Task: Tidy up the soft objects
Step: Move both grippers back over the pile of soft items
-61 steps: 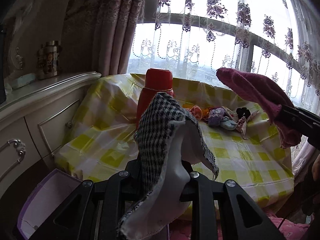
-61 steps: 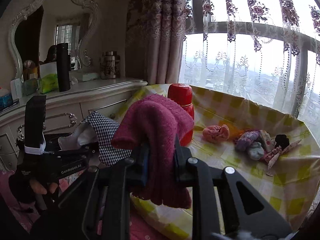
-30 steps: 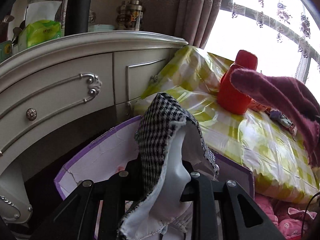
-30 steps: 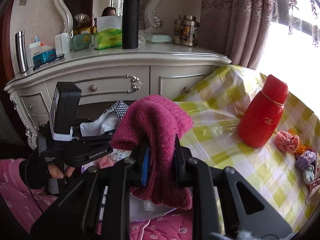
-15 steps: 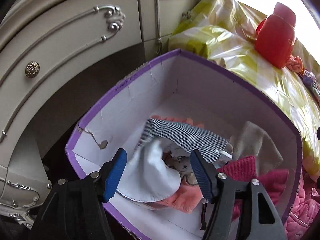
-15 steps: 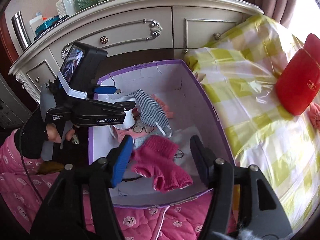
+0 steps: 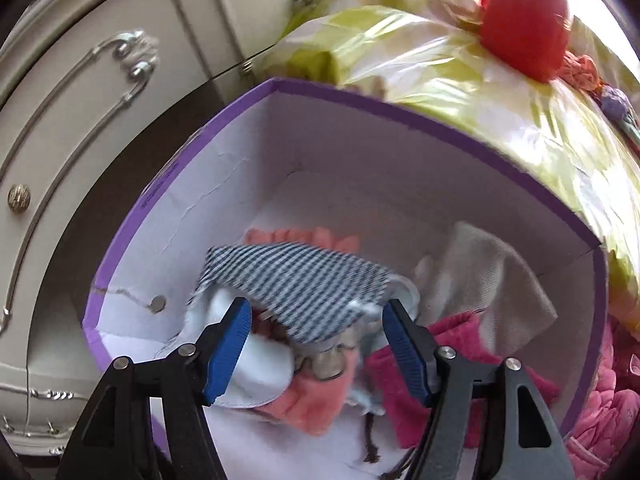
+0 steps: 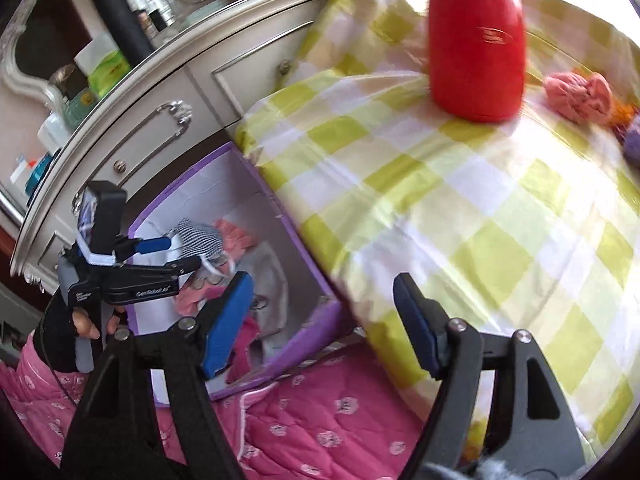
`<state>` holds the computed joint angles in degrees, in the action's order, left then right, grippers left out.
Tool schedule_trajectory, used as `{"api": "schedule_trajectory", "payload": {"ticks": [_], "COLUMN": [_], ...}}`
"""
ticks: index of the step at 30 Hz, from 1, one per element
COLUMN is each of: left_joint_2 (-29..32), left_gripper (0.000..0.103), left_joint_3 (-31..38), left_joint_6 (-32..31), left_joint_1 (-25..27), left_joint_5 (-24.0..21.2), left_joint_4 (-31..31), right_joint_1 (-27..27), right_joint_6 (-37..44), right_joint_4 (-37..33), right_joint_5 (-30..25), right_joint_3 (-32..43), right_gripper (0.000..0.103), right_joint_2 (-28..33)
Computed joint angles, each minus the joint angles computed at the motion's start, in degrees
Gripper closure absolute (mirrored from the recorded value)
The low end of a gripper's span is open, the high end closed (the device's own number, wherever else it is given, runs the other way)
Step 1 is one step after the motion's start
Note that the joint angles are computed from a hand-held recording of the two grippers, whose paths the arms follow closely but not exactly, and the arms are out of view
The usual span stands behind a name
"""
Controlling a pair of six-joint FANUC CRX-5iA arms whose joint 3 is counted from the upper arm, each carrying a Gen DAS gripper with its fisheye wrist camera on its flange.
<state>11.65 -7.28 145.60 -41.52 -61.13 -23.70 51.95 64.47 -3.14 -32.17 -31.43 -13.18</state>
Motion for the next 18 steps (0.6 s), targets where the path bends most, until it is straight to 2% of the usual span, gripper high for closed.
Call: {"api": "schedule_trajectory", "payload": {"ticks": [3,4,5,6,8,9,10,11,12,13,14,16,17,18], "left_joint_2": [4.6,6.1,8.5,11.9,19.0,22.5,25.2,26.5,26.3,24.7,23.3,22.3,21.3,20.4], "left_gripper": [0.034,0.033,0.033,0.033,0.024,0.025,0.025,0.027,0.038,0.044,0.045,0.045,0.045,0.045], "left_joint_3": [6.5,8.0,11.2,16.4,28.4,34.4,39.0,41.1,40.9,38.2,35.2,33.6,32.8,32.6], "left_joint_6": [-7.9,-12.2,-16.3,-17.9,-15.7,-18.0,-21.1,-23.4,-24.4,-24.4,-25.0,-25.4,-25.3,-25.3], "left_joint_1": [-1.3,-1.2,-1.3,-2.4,-6.4,-8.2,-9.9,-11.0,-10.9,-9.8,-8.0,-6.1,-5.9,-5.8], "left_joint_5": [4.2,7.3,7.4,4.5,-8.9,-15.4,-20.2,-22.6,-22.4,-19.5,-16.6,-15.9,-14.9,-14.0], "left_joint_4": [1.4,3.9,6.6,6.4,-0.5,-3.5,-6.6,-8.5,-7.8,-4.9,-1.8,1.4,1.7,1.9], "right_joint_1": [-5.3,-7.4,-9.8,-12.6,-19.8,-23.9,-27.8,-31.4,-34.3,-36.7,-38.2,-40.0,-40.1,-39.9], "right_joint_6": [-9.8,-13.7,-17.8,-21.6,-29.6,-30.8,-29.6,-25.9,-21.4,-17.0,-14.9,-9.2,-8.7,-11.1], "right_joint_4": [7.2,10.4,14.1,17.6,24.6,24.8,22.2,17.4,12.0,7.3,4.9,0.9,2.8,7.7], "right_joint_5": [2.7,3.6,4.6,5.9,9.6,11.3,13.3,15.1,15.5,14.5,14.4,15.0,15.1,15.5], "right_joint_3": [-5.5,-7.5,-9.5,-11.2,-14.0,-13.8,-12.8,-11.1,-8.6,-5.8,-3.9,-0.8,0.3,0.9], "right_gripper": [0.027,0.027,0.027,0.027,0.027,0.026,0.026,0.026,0.025,0.026,0.026,0.025,0.025,0.023], "right_joint_2": [-2.6,-3.5,-4.4,-5.1,-5.4,-4.5,-3.4,-1.9,0.0,1.7,3.1,5.4,6.8,8.4]}}
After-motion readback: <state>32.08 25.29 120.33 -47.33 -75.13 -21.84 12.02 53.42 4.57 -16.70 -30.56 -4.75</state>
